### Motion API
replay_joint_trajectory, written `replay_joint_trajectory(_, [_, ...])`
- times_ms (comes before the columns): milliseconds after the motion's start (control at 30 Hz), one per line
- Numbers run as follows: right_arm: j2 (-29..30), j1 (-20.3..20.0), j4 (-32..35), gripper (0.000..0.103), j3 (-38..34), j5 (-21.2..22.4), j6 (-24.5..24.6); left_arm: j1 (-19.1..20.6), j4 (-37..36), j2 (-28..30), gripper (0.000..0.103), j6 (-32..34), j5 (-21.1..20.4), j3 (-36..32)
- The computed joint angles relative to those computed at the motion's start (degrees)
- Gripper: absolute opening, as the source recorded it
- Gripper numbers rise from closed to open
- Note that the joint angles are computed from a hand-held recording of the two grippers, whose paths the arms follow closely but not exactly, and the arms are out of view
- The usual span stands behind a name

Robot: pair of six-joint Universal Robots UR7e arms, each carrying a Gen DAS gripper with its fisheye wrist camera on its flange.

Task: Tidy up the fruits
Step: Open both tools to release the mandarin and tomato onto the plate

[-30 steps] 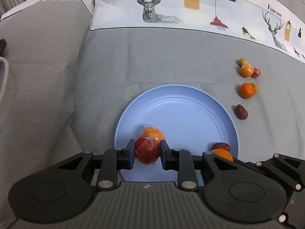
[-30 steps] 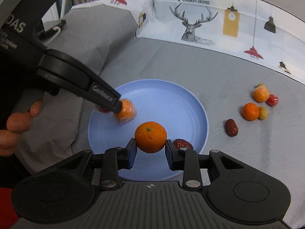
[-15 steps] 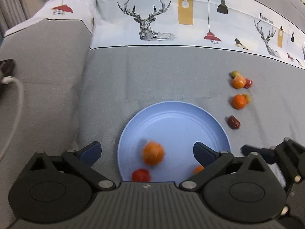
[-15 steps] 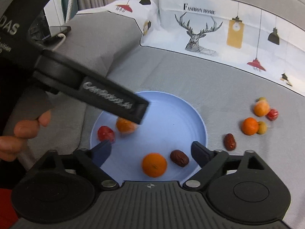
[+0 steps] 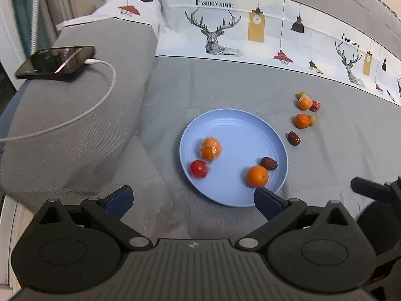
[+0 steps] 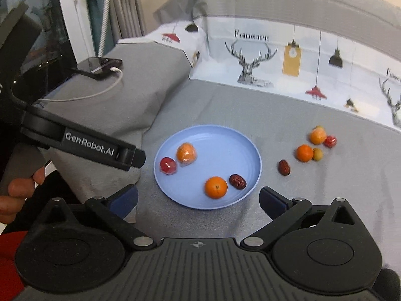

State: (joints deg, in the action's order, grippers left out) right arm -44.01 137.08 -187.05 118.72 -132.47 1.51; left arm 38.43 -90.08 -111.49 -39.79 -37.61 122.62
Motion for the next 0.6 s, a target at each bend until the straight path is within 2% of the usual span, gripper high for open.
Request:
replay_joint_trajectory(267, [-1.4, 3.5, -2.8, 0.102, 2.2, -3.5, 0.6, -7.6, 10.7, -5.1, 0.103, -9.2, -0.4, 0.8])
replay_joint_trajectory(600, [-1.7, 5.6, -5.9, 0.102, 3.5, -5.1, 0.3, -12.3, 15.3, -7.0, 0.103, -12.6, 0.3, 0.7])
